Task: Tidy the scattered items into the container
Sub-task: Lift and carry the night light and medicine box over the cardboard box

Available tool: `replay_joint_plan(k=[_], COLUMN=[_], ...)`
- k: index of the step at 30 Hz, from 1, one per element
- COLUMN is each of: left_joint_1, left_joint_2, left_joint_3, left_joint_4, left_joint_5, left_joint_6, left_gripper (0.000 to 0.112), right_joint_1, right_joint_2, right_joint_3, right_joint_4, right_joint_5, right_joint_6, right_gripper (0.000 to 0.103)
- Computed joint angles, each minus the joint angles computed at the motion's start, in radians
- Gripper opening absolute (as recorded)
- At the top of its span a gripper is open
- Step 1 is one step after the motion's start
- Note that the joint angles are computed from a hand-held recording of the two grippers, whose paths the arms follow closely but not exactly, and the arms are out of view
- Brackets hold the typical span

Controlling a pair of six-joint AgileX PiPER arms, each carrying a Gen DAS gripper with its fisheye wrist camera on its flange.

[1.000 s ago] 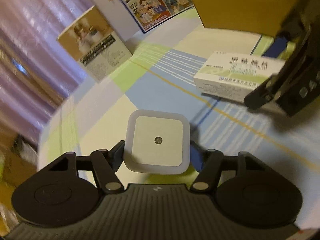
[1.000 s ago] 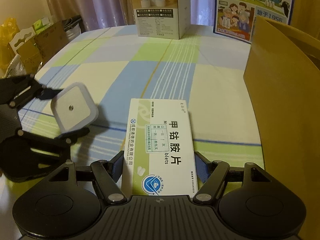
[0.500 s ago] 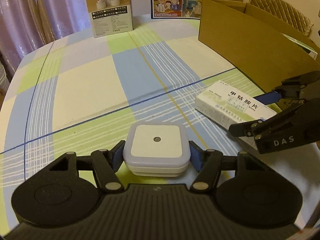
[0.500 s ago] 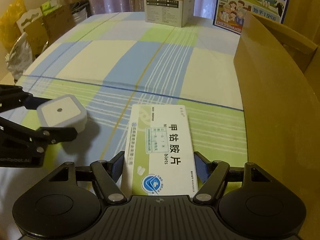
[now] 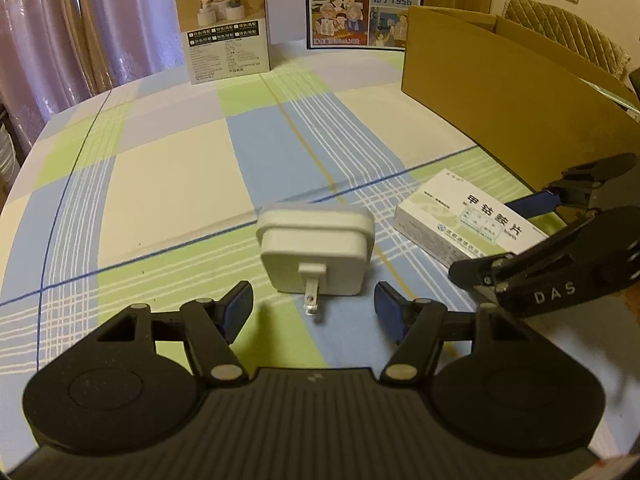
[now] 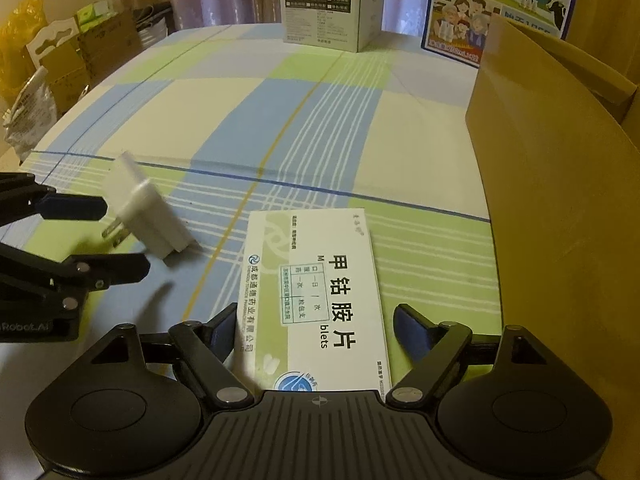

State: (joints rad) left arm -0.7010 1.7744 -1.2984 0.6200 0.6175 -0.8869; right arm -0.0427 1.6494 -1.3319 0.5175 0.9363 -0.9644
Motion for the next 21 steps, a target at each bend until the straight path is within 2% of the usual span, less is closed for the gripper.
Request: replay_joint_plan(k=[5,13,21], left_joint_1=[0.013,0.022,0.013], left_joint_2=[0.011,0.053,0.059], left_joint_3=[-0.014,-0.08,-0.059], left_joint_4=[0.042,0.005,-0.025], left_joint_5=[-0.025,0.004,-0.011], left_joint_6=[-0.017,0.043,0.078], left_gripper=[0.075,0.075,0.076], right_joint_1=[-0.01,-0.011,-0.01], right_joint_2=[-0.002,0.003,0.004], right_joint_3=[0.003,-0.008,-0.007], right_joint_4=[0.025,0.029,0.027], right_joint_5=[0.0,0.007,0.009], right_joint_6=[-0.006,-0.003,-0.002], right_gripper=[0.079,0.079,0.079])
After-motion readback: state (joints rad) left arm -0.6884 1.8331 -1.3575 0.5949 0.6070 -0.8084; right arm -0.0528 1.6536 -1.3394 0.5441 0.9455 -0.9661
